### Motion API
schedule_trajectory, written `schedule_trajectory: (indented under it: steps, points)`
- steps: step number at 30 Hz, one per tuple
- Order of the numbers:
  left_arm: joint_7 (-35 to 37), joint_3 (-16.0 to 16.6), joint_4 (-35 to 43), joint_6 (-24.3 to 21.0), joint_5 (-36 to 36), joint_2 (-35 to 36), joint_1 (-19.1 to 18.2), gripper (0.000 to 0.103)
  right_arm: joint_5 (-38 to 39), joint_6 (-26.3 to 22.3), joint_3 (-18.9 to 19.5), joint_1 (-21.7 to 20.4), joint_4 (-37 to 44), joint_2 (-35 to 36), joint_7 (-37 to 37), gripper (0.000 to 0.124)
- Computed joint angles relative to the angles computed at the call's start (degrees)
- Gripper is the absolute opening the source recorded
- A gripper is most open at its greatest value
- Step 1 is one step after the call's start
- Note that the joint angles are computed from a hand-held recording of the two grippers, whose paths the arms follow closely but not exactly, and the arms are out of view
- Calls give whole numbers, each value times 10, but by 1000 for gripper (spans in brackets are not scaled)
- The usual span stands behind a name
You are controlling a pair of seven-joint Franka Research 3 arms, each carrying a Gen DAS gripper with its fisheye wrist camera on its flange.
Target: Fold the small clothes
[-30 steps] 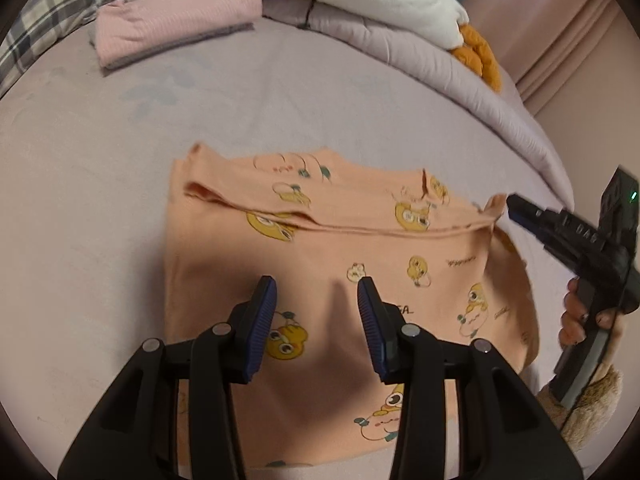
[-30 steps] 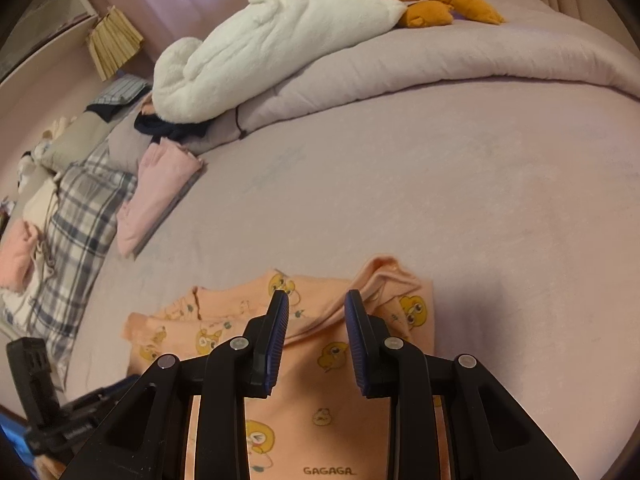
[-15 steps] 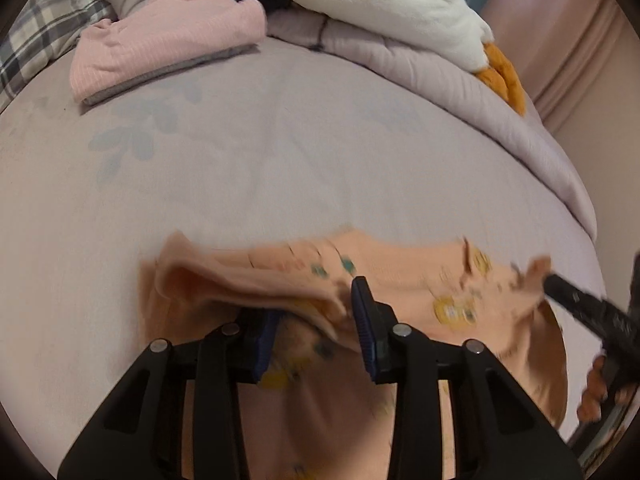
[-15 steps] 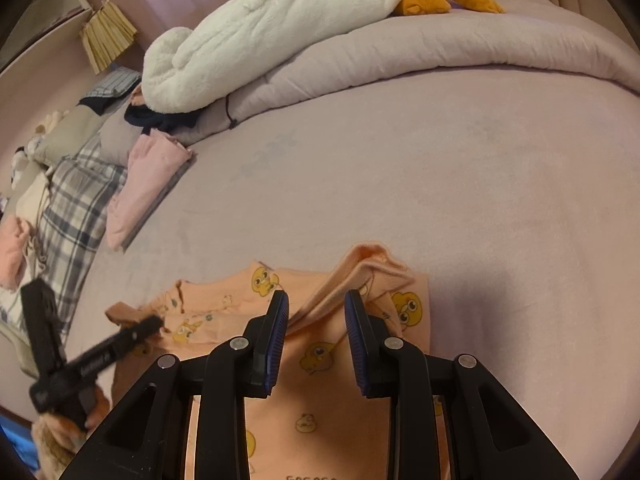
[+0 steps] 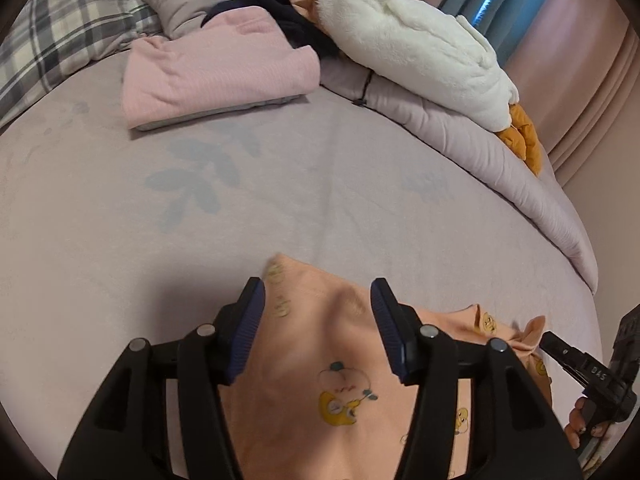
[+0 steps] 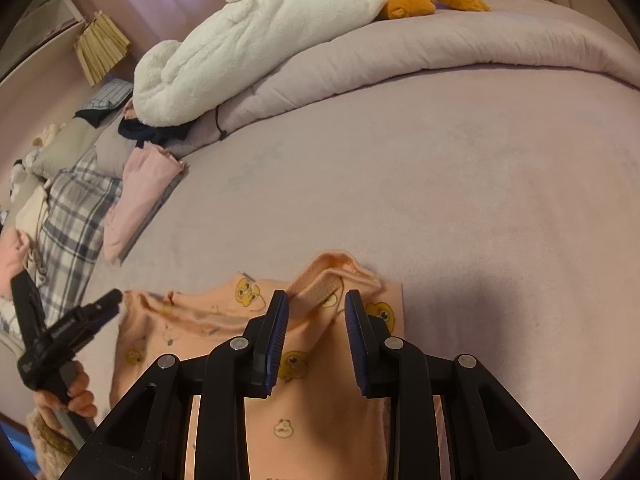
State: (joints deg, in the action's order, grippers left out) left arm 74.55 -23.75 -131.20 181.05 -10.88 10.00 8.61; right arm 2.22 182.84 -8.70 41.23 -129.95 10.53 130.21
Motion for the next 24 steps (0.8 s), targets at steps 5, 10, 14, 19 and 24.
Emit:
schedule_trajectory:
  steps: [5, 10, 14, 19, 24]
  points:
    - [-18, 41, -30, -16, 13, -31, -30, 55, 23, -6, 46, -42, 18, 19, -38, 28]
    - [32, 51, -49, -52, -31, -51, -45, 55, -58, -51, -84, 74, 39, 35, 48, 28]
    - [62, 68, -66, -59, -59, -67, -69, 58, -184, -64, -203, 167, 20, 13, 181, 28]
    - [182, 75, -89, -78, -199, -95, -95, 61, -276, -71, -234, 186, 0, -16, 265, 28]
    - [209, 107, -109, -89, -228, -109, -132, 62, -272, -63, -172, 140, -7, -12, 255, 28]
